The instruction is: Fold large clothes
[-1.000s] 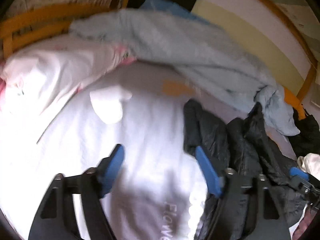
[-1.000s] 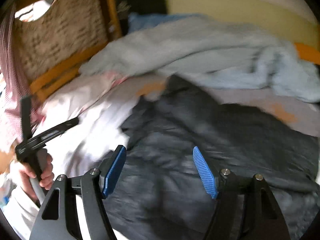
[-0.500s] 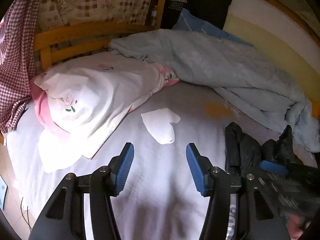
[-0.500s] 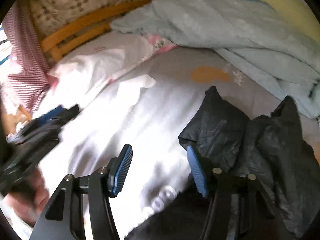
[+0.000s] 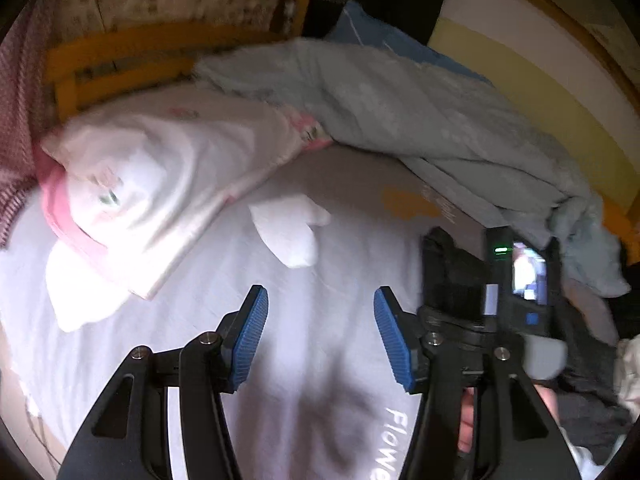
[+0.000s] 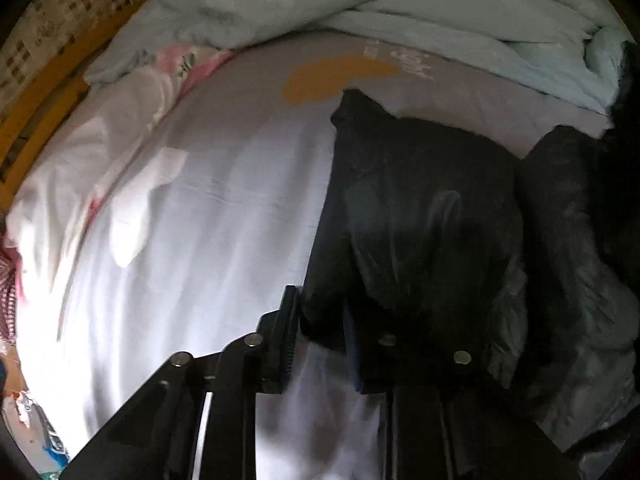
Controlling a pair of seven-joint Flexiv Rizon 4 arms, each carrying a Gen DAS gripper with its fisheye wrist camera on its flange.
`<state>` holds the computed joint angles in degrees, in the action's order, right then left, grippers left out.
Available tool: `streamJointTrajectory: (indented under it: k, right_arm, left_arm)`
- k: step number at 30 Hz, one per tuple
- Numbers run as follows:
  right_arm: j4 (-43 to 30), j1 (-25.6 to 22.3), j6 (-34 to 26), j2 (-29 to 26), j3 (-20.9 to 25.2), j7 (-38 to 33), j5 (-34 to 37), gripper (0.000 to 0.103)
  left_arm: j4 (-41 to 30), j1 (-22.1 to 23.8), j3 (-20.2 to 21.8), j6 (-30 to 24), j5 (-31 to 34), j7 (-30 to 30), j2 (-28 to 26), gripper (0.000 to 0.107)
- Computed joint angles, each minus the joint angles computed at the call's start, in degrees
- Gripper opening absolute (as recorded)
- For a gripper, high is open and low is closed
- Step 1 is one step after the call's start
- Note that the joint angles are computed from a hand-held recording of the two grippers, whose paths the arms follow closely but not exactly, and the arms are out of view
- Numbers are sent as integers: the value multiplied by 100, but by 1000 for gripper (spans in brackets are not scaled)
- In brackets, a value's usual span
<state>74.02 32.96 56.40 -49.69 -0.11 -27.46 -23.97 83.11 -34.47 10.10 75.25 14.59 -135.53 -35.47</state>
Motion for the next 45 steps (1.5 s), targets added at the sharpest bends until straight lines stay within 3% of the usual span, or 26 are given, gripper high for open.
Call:
streamJointTrajectory:
  k: [1,3,6,10,13,15,17,20,22,24,27,29,30,32,35,40,45]
  right_arm:
    - [-51,67,-164,-43,-87,48,-71,4]
    - [2,110,-204,43,-89,94,-116,3]
    - [452,213,440,406,-249,320,-324,3]
    - [1338,920,774,1200,-1311,1030,-2047,3]
    - [1905,673,1594,1748,-1143,1343,-2348,3]
    - [2321,637,1943,2147,-1273,1861,-2796,3]
    - [2803,805,2074,2628,-1707,2713,-3766,3]
    - [3461,1026,1444,3378,-1998,3858,-5371,3]
    - [3946,793,1554,3811,-1906,4476,-5887,3]
    - [4470,596,1223,4141,-1755,4592,-5761,3]
    - [4805,632,-205,4157,-1412,3729,-4819,3]
    - [4779,568,-607,3833,-1192,2647,-3878,3]
    - [4850,401,-321,3740,-1087,2389,-3476,3]
    - [5117,6,530,3729,-953,2595,-3148,3]
    - [5526,-503,1602,3820,-872,3121,-3287,4]
    - [5733,-822,1332,4214,-508,3162,-3741,5]
    - [5826,-891,756,4439,47,3466,-4211,6]
  left_arm:
    - [44,26,-20,-4,-46,-37,12,54]
    - [47,-72,148,-112,24,-215,30,54]
    - [63,-37,139,-130,90,-328,63,54]
    - [-331,-611,849,-604,878,-1043,42,54]
    - [-350,-537,664,-646,1164,-1093,91,54]
    - [-324,-367,395,-598,1169,-1022,98,54]
    - [-461,-458,421,-798,1341,-1104,53,54]
    - [-632,-528,386,-923,1666,-1100,4,54]
    - [-735,-538,312,-996,1810,-1004,-38,54]
    - [-769,-482,162,-1021,1826,-829,-61,54]
    - [-718,-362,-36,-897,1678,-692,-69,54]
    - [-698,-316,-100,-809,1578,-577,-91,55]
    - [-702,-325,-91,-821,1545,-539,-104,56]
    - [-649,-242,-180,-755,1387,-400,-118,56]
    - [-457,37,-494,-551,834,-94,-135,57]
    - [-506,-98,-256,-838,569,-95,-209,57]
    - [110,516,-1056,127,-147,757,-94,60]
